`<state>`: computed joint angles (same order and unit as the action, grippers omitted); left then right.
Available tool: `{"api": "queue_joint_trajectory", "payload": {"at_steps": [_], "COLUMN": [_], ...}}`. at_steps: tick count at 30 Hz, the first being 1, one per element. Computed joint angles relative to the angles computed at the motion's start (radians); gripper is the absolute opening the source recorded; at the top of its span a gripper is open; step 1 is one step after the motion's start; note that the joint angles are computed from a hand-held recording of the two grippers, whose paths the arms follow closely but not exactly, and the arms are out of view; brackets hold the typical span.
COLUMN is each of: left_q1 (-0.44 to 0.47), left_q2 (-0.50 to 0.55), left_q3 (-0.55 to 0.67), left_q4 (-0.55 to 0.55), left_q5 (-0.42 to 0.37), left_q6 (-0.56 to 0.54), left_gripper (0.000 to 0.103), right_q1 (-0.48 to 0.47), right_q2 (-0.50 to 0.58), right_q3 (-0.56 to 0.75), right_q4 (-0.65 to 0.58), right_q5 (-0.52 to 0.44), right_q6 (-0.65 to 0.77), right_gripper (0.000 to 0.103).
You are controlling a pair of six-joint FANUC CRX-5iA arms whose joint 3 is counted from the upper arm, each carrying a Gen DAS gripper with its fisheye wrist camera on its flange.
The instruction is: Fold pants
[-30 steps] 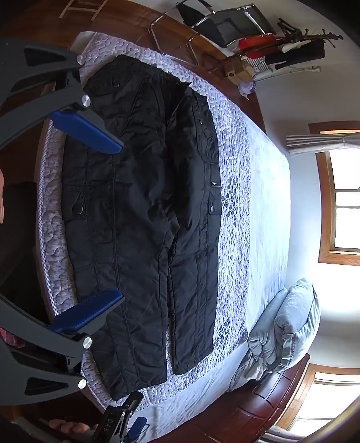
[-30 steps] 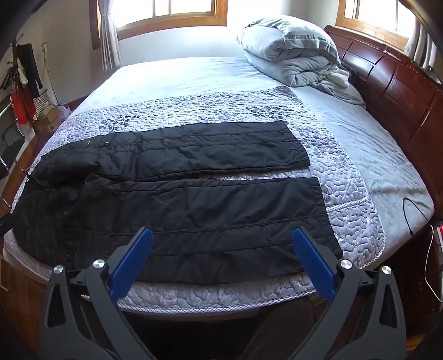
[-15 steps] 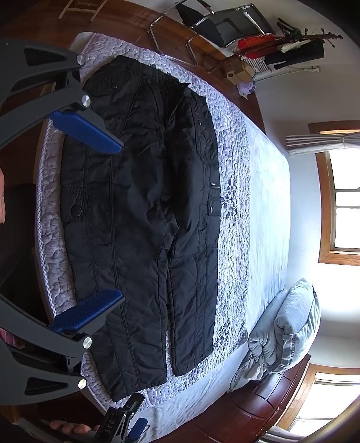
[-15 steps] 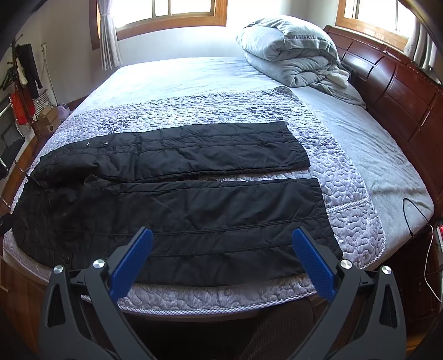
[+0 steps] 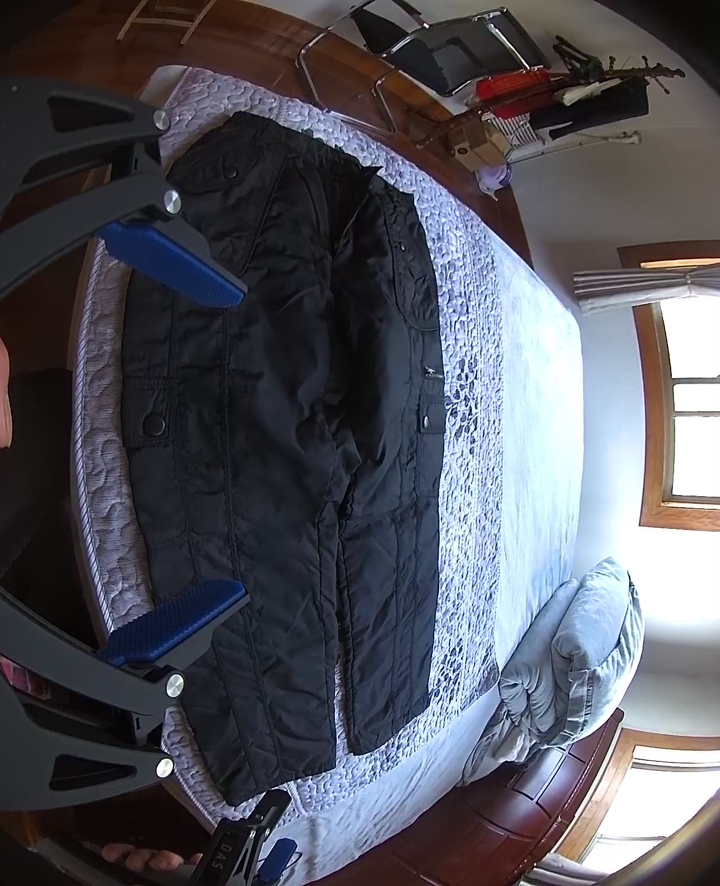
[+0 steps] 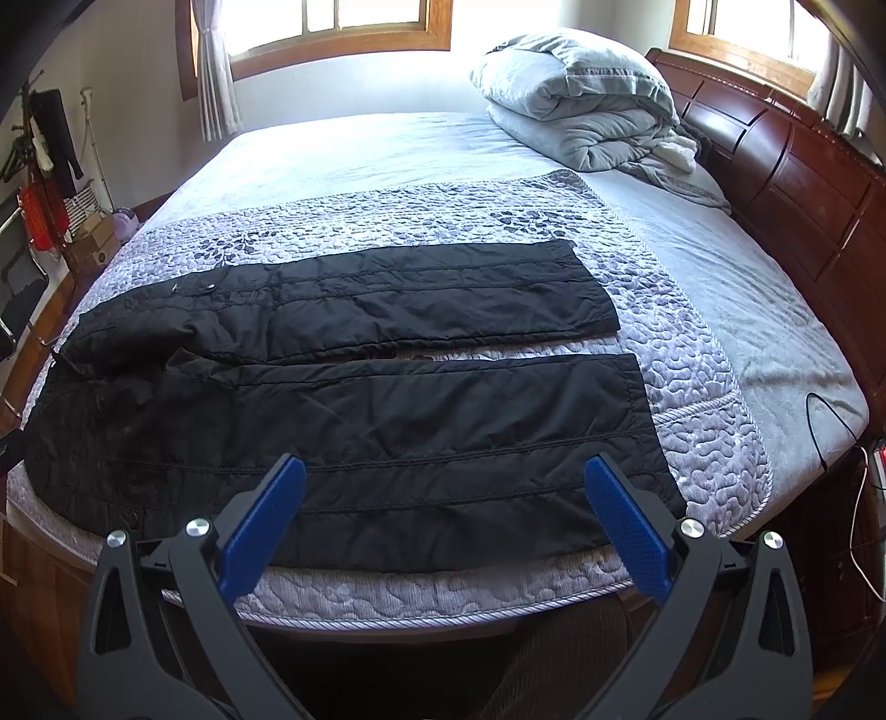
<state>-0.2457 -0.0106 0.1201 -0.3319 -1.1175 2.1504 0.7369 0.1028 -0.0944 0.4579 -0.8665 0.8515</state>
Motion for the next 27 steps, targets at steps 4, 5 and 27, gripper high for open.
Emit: {"api": "queue_joint_trajectory", "payload": {"at_steps": [4, 5, 27], "left_q1": [0.0, -0.001, -0.005], "left_q2": [0.001, 0.002, 0.02], "left_q3": [0.001, 0.002, 0.024], "left_q4": [0.001, -0.001, 0.0], "left_q5": [0.0, -0.001, -0.013], "left_q6": [0.0, 0.0, -0.006], "left_gripper": [0.099, 0.099, 0.099], "right_q1": [0.0, -0.001, -0.013], "right_q2": [0.002, 0.002, 0.01], "right_q3": [0.002, 0.002, 0.009], "right_q4": [0.0, -0.003, -0.019], "right_q5": [-0.003, -0.002, -0.007], "right_q6": [-0.002, -0.001, 0.008], "right_gripper": [0.101, 0.101, 0.101]}}
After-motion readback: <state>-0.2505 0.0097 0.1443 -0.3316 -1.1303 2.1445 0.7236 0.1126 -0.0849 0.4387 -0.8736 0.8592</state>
